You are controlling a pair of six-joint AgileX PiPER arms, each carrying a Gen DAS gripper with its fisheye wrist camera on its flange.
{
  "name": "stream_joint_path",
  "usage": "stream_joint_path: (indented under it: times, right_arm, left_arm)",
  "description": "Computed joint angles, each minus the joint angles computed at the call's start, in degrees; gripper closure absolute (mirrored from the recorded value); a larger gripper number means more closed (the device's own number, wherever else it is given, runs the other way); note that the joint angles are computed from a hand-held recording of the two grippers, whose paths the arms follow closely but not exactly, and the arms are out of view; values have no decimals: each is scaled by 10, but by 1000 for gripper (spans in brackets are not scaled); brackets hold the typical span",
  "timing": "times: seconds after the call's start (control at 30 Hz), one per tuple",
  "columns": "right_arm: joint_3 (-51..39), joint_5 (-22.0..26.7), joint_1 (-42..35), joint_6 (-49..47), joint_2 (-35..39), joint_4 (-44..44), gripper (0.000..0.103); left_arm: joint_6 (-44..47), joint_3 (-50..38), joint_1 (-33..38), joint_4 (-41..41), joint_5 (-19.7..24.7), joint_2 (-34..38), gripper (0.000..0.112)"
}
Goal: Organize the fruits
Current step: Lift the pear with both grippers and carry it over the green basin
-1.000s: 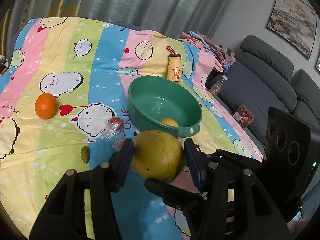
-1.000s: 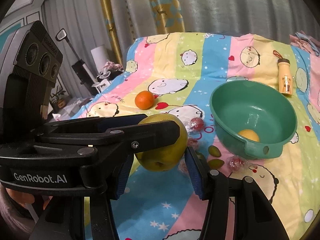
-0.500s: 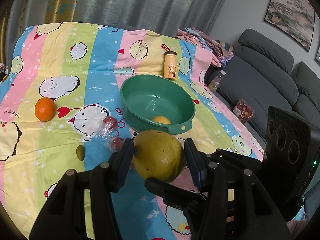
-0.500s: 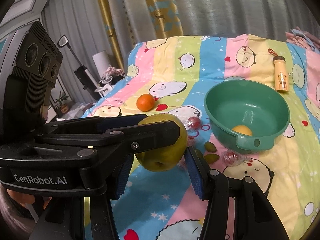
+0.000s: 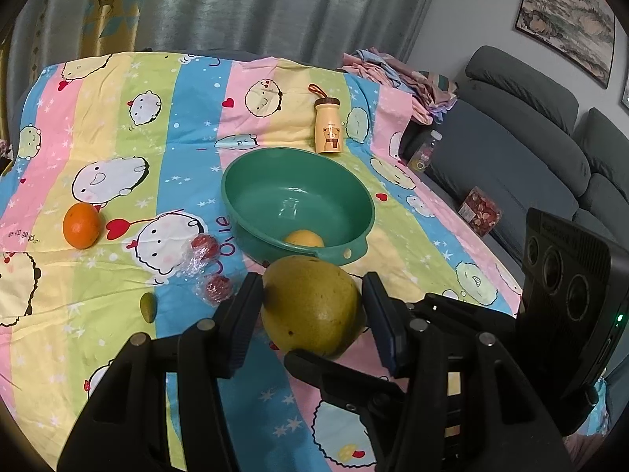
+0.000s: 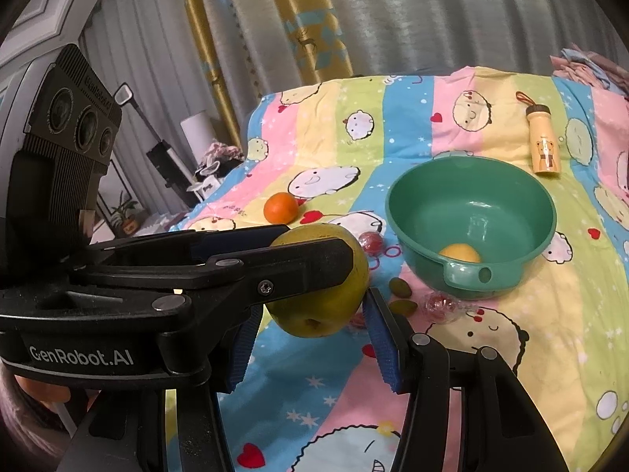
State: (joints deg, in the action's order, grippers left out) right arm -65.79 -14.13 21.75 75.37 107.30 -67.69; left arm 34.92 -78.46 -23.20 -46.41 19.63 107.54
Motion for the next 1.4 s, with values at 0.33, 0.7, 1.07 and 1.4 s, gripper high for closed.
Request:
stream_joint_path:
  times: [0.33, 0.7, 1.07, 1.4]
  right_arm:
    - [17, -26, -20, -38, -5, 44, 48]
    - [32, -54, -44, -84, -4, 95, 48]
    - [18, -74, -72, -83, 7, 90, 48]
    - [-47, -86, -94, -10, 37, 11, 48]
  left_arm:
    - [-74, -31, -20, 79, 1, 17, 60]
    - [-142, -82, -39, 152, 12, 48, 60]
    - [-174, -160, -44, 189, 36, 92, 60]
    - [-219, -246, -41, 238, 59, 134, 60]
